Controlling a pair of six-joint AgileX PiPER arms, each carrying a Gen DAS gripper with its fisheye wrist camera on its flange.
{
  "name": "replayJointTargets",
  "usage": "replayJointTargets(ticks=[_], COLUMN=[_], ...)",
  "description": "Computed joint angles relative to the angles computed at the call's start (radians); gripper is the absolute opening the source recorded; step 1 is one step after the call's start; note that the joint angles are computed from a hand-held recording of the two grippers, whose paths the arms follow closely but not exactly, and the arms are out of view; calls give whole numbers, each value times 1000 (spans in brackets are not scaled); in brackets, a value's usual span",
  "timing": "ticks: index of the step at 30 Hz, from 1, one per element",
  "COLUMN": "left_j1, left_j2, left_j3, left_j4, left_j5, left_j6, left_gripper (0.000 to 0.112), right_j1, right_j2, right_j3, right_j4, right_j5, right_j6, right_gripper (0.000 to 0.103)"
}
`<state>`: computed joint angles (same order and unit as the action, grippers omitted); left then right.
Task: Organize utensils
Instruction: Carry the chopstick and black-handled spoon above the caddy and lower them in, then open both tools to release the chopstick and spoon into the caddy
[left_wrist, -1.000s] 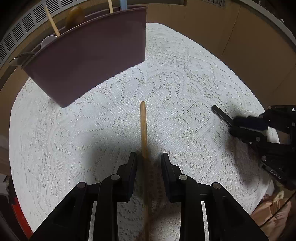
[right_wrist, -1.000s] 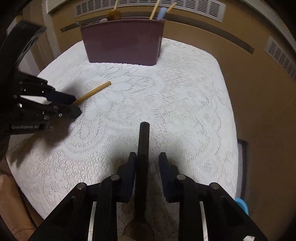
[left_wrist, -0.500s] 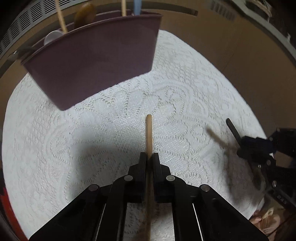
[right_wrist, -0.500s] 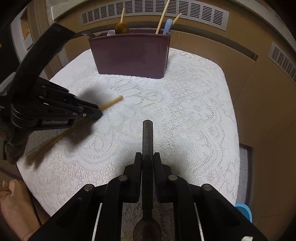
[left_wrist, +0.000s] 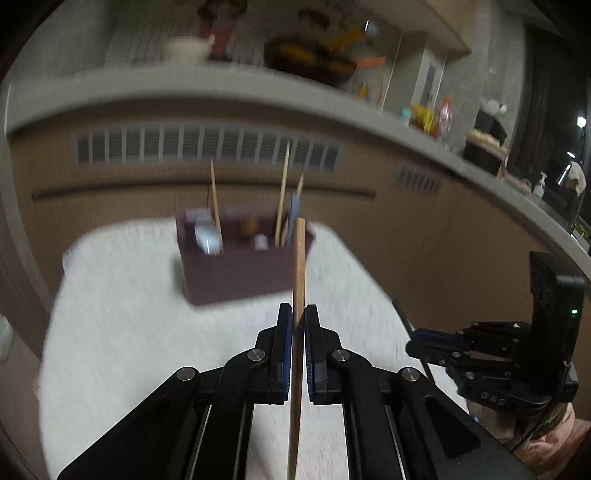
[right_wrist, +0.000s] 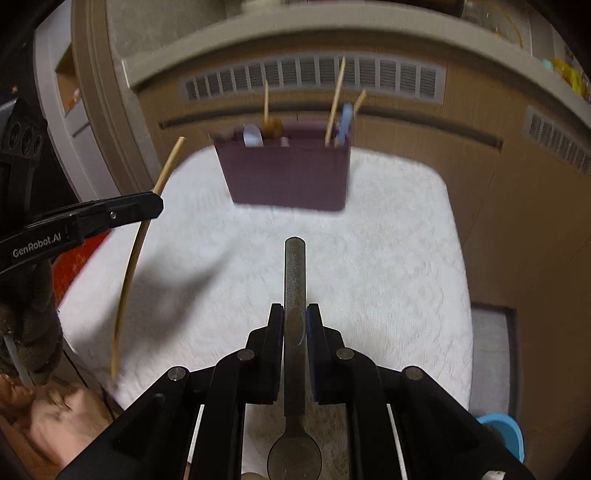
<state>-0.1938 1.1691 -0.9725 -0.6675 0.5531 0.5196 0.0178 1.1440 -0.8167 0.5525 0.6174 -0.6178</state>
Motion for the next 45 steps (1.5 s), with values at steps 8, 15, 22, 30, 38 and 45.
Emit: replayJointTargets(ticks=[8, 15, 22, 30, 38, 45], left_j1=[48, 106, 146, 165, 169, 146], left_j2=[163, 381, 523, 584, 669, 695], left_j3=[-460, -793, -887, -771, -728, -658], left_j4=[-26, 22, -7, -102, -127, -122], left_j5=[-54, -3, 54, 37, 32, 0], left_j6=[26, -28, -2, 101, 144, 160], left_gripper=[6, 6, 6, 6, 6, 7], right_j1=[19, 88, 79, 116, 139, 144], right_j2=[119, 376, 565, 709, 859, 895], right_j3=[-503, -870, -1033, -1014, -1056, -960], right_j4=[87, -79, -22, 70, 20, -24], right_j5=[-58, -57, -31, -186, -271, -320], right_j6=[-8, 120, 109, 32, 100, 132], right_gripper=[12, 12, 12, 12, 12, 12])
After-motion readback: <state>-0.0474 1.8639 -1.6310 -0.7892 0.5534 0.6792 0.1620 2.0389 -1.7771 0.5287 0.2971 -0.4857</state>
